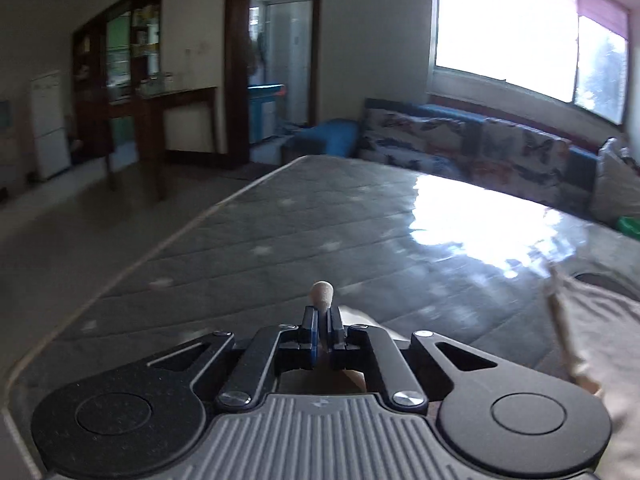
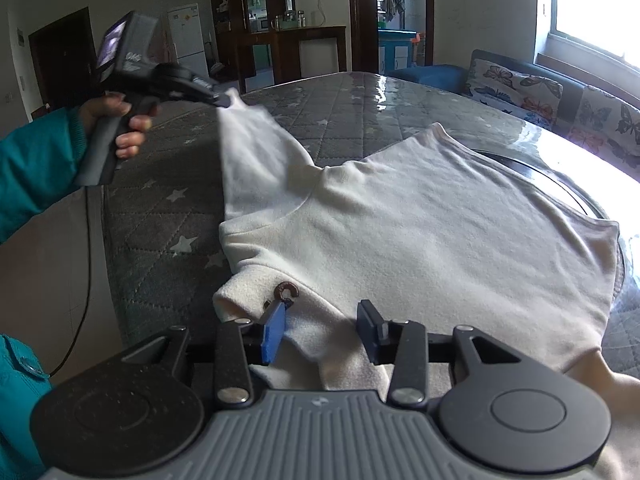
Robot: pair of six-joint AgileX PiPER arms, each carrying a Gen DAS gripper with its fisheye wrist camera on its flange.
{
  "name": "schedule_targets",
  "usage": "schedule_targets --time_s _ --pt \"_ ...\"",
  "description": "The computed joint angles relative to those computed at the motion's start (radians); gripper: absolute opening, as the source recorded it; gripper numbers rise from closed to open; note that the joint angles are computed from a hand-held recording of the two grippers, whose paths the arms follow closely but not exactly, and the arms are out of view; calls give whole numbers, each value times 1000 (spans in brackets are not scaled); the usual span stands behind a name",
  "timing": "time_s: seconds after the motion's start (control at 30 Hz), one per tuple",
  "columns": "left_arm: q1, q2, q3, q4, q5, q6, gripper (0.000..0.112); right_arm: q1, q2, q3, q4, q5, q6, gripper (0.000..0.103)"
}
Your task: Fold clothes
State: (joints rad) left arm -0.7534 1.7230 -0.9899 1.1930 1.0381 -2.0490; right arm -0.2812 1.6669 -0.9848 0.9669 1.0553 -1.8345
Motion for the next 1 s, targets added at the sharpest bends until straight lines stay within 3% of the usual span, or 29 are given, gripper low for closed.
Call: schedule_targets --time_s 0.17,0.3,0.4,0.47,0.57,0.7,0.93,1.0 --pt "13 38 16 -69 -23 31 10 -1 -7 1 -7 -1 1 45" --pt "17 83 -44 -106 57 77 27 -5 -16 5 -22 1 0 45" --pt "16 86 -93 -136 114 125 27 -21 -19 -5 -23 32 16 45" --pt "-2 60 -101 -136 99 138 27 -39 -15 -20 -26 71 42 45" --pt "-45 38 -130 -127 33 182 31 -45 -27 -15 -59 78 38 45" --pt "-91 37 -193 -132 -149 294 32 -67 -50 12 -76 83 12 45" --pt "-169 123 -291 -123 -419 479 31 -147 -49 -16 -97 141 58 44" --pt "-186 173 -338 -177 -457 561 31 -175 -47 -13 -98 152 48 44"
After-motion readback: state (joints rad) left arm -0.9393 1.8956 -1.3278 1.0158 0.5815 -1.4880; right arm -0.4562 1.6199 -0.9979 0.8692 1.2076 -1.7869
